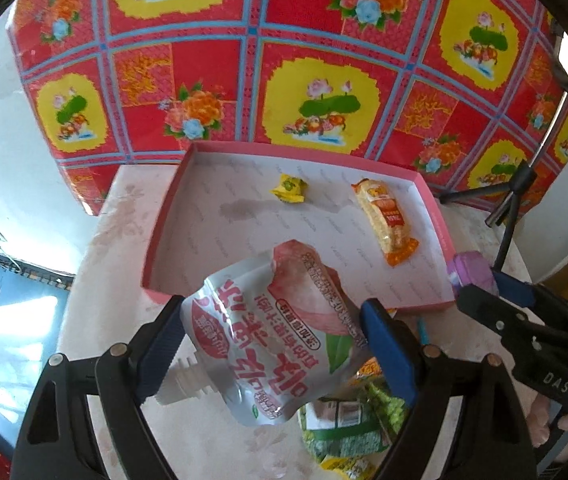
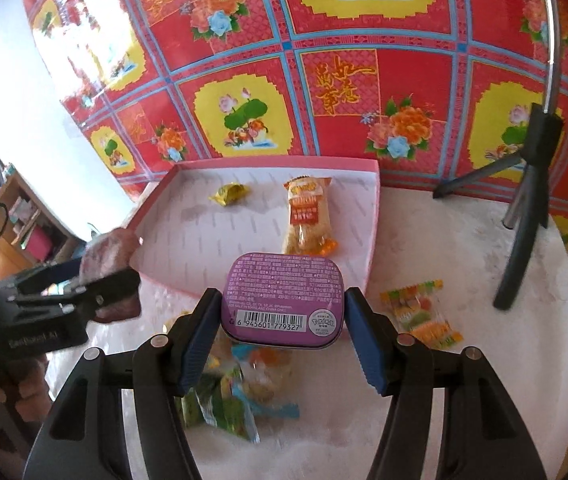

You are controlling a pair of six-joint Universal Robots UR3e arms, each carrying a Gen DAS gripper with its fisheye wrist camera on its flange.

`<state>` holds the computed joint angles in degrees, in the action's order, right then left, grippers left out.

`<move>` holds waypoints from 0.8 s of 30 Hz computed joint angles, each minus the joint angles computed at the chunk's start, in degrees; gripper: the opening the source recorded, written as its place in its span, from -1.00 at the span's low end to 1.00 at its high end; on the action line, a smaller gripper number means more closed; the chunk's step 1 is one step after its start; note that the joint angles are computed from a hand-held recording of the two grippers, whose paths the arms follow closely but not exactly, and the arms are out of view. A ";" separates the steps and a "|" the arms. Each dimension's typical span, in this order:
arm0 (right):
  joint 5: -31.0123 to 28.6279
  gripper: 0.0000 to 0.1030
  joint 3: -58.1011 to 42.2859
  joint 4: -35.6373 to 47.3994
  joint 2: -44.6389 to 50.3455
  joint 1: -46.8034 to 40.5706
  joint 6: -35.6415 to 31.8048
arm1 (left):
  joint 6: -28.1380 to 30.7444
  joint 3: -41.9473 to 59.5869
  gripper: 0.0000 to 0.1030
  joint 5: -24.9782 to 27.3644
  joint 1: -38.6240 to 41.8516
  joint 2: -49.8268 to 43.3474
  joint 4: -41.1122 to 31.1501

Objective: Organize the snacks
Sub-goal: 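Carry the purple tin with right tool while left tool carries the pouch into the box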

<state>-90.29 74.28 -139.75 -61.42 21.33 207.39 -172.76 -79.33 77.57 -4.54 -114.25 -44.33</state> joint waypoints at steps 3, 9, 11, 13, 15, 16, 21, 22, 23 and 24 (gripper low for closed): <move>1.60 0.23 -1.99 0.26 2.12 -0.78 0.14 | -0.06 3.00 0.74 0.44 -0.46 -2.43 -0.75; 1.55 0.23 -6.36 1.74 6.48 -0.84 -0.95 | -0.08 9.99 0.74 0.64 -0.83 -8.21 -2.99; 2.38 0.23 -7.01 1.87 7.53 -1.05 -1.32 | -0.38 12.81 0.74 1.28 -1.18 -10.31 -4.07; 3.32 0.23 -7.50 1.78 8.57 -1.32 -1.62 | -0.48 15.77 0.75 1.63 -1.48 -12.47 -4.99; 4.36 0.23 -7.74 1.69 9.49 -1.69 -1.40 | -0.40 18.04 0.75 2.16 -1.91 -13.95 -5.48; 4.76 0.23 -7.93 1.70 9.91 -1.87 -1.31 | -0.33 19.16 0.75 2.62 -2.18 -14.68 -5.70; 3.88 0.23 -9.74 1.95 11.62 -2.00 -1.99 | -0.63 25.49 0.75 3.95 -3.21 -18.68 -7.60; 4.05 0.23 -9.45 1.48 11.61 -2.22 -1.78 | -0.58 26.66 0.75 4.25 -3.44 -19.49 -7.85; 4.27 0.23 -8.98 0.86 11.51 -2.48 -1.66 | -0.56 27.70 0.75 4.73 -3.76 -20.26 -8.03; 4.22 0.23 -8.97 0.75 11.54 -2.61 -1.78 | -0.59 29.11 0.75 5.15 -4.07 -21.18 -8.60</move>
